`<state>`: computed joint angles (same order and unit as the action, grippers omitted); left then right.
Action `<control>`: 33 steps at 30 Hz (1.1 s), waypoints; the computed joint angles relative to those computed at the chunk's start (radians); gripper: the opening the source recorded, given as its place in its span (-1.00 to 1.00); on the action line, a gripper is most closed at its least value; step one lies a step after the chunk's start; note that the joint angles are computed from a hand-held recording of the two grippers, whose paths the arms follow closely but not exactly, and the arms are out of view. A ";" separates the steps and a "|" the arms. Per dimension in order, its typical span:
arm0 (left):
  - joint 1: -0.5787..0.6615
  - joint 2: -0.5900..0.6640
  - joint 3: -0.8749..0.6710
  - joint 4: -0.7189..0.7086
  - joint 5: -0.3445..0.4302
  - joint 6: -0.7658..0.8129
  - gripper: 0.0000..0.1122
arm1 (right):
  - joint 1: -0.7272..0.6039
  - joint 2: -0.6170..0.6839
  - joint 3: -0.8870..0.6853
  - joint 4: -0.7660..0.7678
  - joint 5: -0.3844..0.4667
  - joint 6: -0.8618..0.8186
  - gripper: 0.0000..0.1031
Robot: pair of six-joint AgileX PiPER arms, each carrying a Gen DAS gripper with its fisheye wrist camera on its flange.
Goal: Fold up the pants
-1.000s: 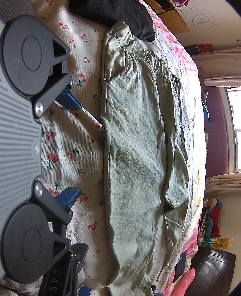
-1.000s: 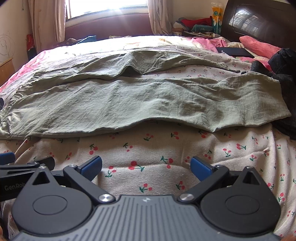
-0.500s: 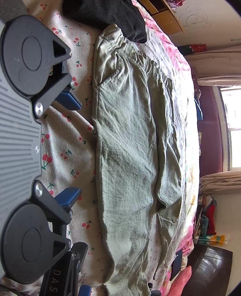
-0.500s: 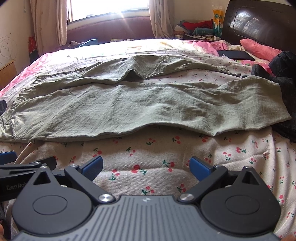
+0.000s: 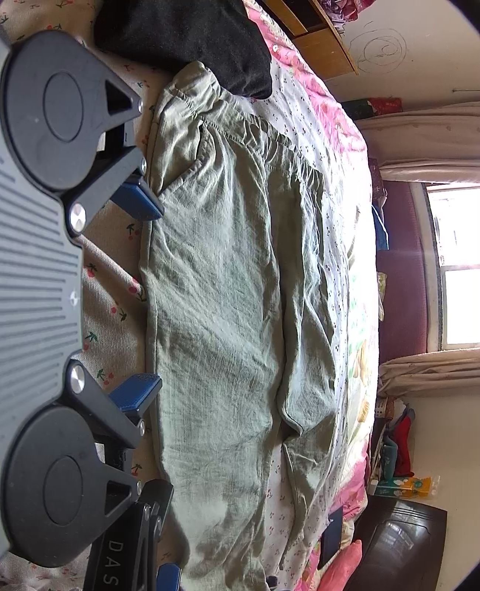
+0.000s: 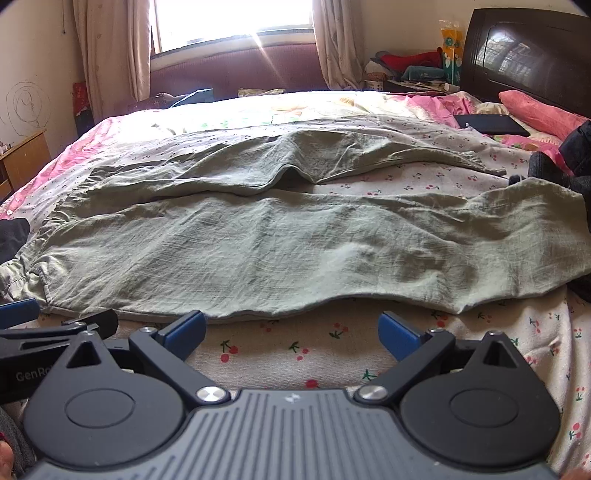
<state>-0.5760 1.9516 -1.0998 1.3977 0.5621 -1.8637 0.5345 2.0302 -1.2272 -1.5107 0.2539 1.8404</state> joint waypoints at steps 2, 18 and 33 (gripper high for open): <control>0.012 0.001 -0.001 0.002 -0.004 0.010 0.79 | 0.004 0.017 -0.026 0.040 -0.003 -0.039 0.93; 0.045 -0.017 0.012 -0.001 -0.032 0.006 0.79 | 0.016 0.041 -0.080 0.134 -0.006 -0.151 0.93; 0.111 0.004 -0.031 0.007 -0.045 0.102 0.79 | 0.011 0.107 -0.221 0.417 -0.030 -0.480 0.93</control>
<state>-0.4654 1.9553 -1.1309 1.4050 0.5174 -1.7615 0.5450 2.1372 -1.4480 -1.0936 0.2234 1.3601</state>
